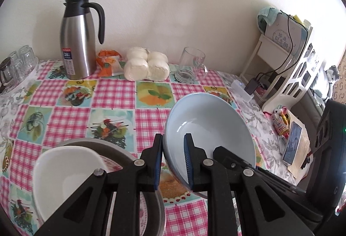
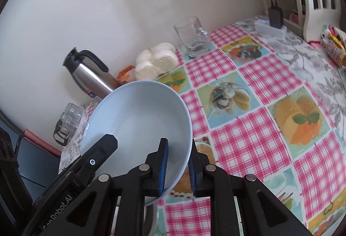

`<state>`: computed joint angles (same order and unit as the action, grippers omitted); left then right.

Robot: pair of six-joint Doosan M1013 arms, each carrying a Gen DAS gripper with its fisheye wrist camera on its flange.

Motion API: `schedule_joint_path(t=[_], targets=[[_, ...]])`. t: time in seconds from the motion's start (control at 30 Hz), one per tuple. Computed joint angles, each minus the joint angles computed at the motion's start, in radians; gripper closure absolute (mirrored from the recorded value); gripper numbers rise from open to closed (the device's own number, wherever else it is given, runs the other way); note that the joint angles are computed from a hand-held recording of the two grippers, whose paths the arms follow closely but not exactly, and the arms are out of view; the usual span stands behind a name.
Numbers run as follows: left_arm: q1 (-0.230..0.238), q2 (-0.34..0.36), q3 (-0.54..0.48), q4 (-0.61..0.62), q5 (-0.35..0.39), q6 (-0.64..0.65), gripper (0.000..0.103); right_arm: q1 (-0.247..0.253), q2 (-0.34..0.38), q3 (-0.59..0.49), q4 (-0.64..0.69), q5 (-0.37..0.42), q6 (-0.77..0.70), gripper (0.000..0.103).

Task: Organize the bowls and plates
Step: 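Lower the white round bowl onto the bowl stack with both tools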

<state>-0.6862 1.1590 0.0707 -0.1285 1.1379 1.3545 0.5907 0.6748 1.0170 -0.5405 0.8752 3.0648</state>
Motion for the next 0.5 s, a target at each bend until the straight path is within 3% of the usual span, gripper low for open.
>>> schedule_joint_path(t=[0.03, 0.27, 0.5], targets=[[0.002, -0.042, 0.083, 0.0, -0.043, 0.002, 0.084, 0.003, 0.002, -0.008, -0.005, 0.003, -0.003, 0.084], [0.021, -0.179, 0.341, -0.005, -0.191, -0.008, 0.084, 0.022, 0.028, -0.073, -0.009, 0.013, -0.049, 0.084], [0.046, -0.262, 0.49, 0.009, -0.259, -0.041, 0.084, 0.043, 0.076, -0.169, 0.015, 0.029, -0.135, 0.084]])
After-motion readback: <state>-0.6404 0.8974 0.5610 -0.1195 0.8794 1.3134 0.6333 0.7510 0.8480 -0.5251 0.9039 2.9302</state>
